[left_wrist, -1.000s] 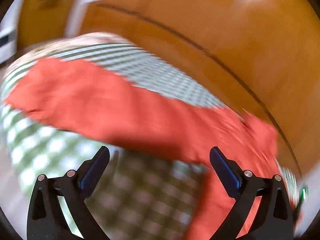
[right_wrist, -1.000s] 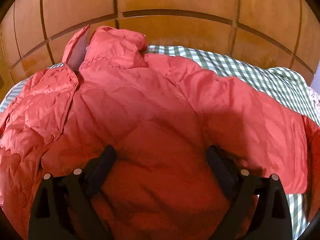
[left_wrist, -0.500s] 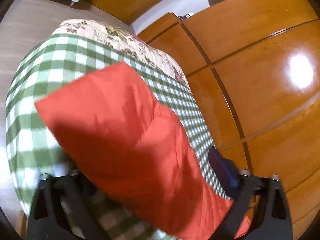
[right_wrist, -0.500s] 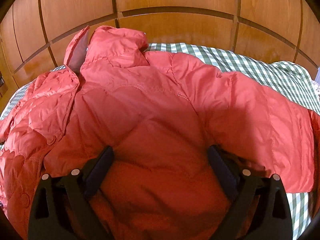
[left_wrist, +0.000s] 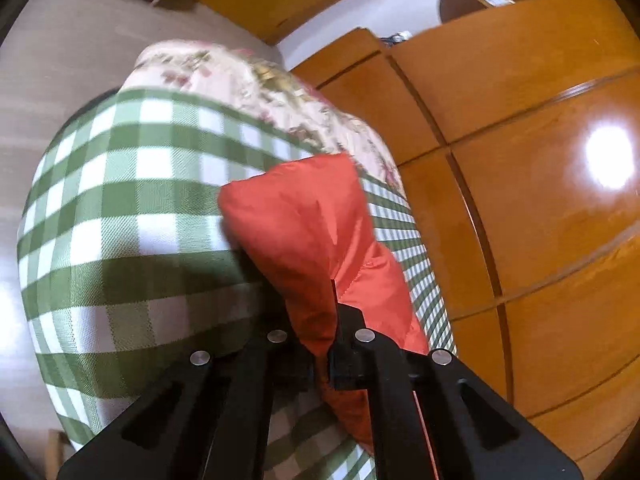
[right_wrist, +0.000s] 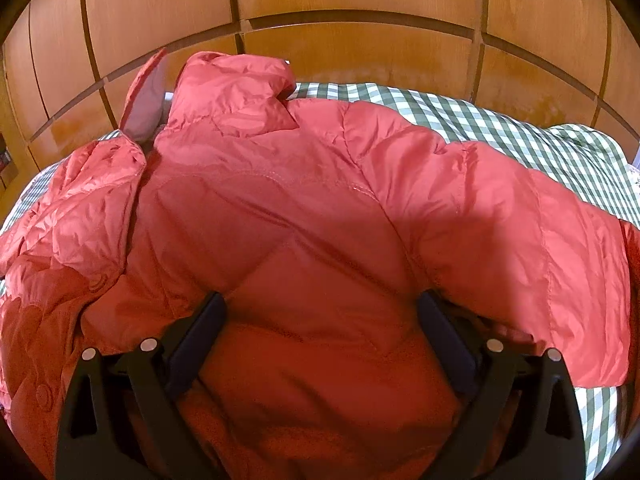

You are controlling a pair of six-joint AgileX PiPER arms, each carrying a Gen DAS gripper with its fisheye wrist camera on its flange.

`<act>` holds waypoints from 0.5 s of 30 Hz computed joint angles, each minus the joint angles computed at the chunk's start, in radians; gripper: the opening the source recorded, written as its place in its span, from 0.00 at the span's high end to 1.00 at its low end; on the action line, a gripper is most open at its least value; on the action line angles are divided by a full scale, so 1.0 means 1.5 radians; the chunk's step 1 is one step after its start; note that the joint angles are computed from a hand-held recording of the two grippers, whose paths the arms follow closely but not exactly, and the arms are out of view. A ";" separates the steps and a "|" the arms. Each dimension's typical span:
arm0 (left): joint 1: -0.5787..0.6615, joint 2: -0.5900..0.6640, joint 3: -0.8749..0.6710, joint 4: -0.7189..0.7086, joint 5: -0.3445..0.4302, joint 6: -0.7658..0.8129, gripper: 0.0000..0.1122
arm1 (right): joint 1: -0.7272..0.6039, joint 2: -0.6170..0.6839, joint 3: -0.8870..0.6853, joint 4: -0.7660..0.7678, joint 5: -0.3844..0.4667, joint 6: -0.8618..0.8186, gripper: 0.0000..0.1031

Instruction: Fold small clothes

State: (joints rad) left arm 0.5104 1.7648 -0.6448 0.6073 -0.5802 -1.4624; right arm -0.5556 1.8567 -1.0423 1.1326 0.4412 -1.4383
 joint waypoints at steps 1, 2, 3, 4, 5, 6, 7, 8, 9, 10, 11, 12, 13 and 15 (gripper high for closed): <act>-0.009 -0.014 0.001 -0.017 0.004 0.013 0.97 | 0.000 0.000 0.000 0.000 0.001 0.000 0.06; -0.015 -0.022 0.001 -0.030 0.005 0.021 0.97 | -0.001 0.000 -0.001 0.000 0.002 0.000 0.06; -0.024 -0.034 0.000 -0.040 0.005 0.024 0.97 | 0.000 -0.001 0.000 0.000 0.002 0.000 0.06; -0.005 -0.055 0.020 -0.031 -0.007 0.027 0.97 | 0.000 -0.001 0.000 0.000 0.002 0.000 0.06; -0.013 -0.070 0.016 -0.043 0.000 0.036 0.97 | 0.000 -0.001 0.000 0.000 0.001 0.001 0.06; -0.023 -0.076 0.002 -0.059 0.010 0.051 0.97 | 0.000 -0.001 -0.001 -0.001 0.002 0.001 0.06; -0.043 -0.104 0.001 -0.088 0.023 0.081 0.97 | -0.001 0.000 -0.001 -0.001 0.002 0.001 0.06; -0.061 -0.125 0.002 -0.114 0.033 0.110 0.97 | 0.000 -0.001 0.000 -0.001 0.002 0.002 0.05; -0.092 -0.150 -0.005 -0.154 0.051 0.157 0.97 | 0.000 -0.001 0.000 -0.002 0.002 0.002 0.05; -0.118 -0.169 -0.011 -0.185 0.063 0.194 0.97 | -0.001 0.000 -0.002 -0.003 0.002 0.003 0.05; -0.136 -0.179 -0.019 -0.204 0.072 0.217 0.97 | 0.000 -0.001 -0.001 -0.003 0.002 0.003 0.05; -0.169 -0.198 -0.032 -0.236 0.086 0.256 0.97 | -0.001 -0.001 -0.001 -0.004 0.002 0.004 0.04; -0.190 -0.199 -0.051 -0.250 0.092 0.274 0.97 | -0.001 -0.001 -0.001 -0.005 0.002 0.004 0.04; -0.235 -0.213 -0.075 -0.272 0.105 0.308 0.97 | -0.002 -0.001 -0.001 -0.004 0.002 0.002 0.04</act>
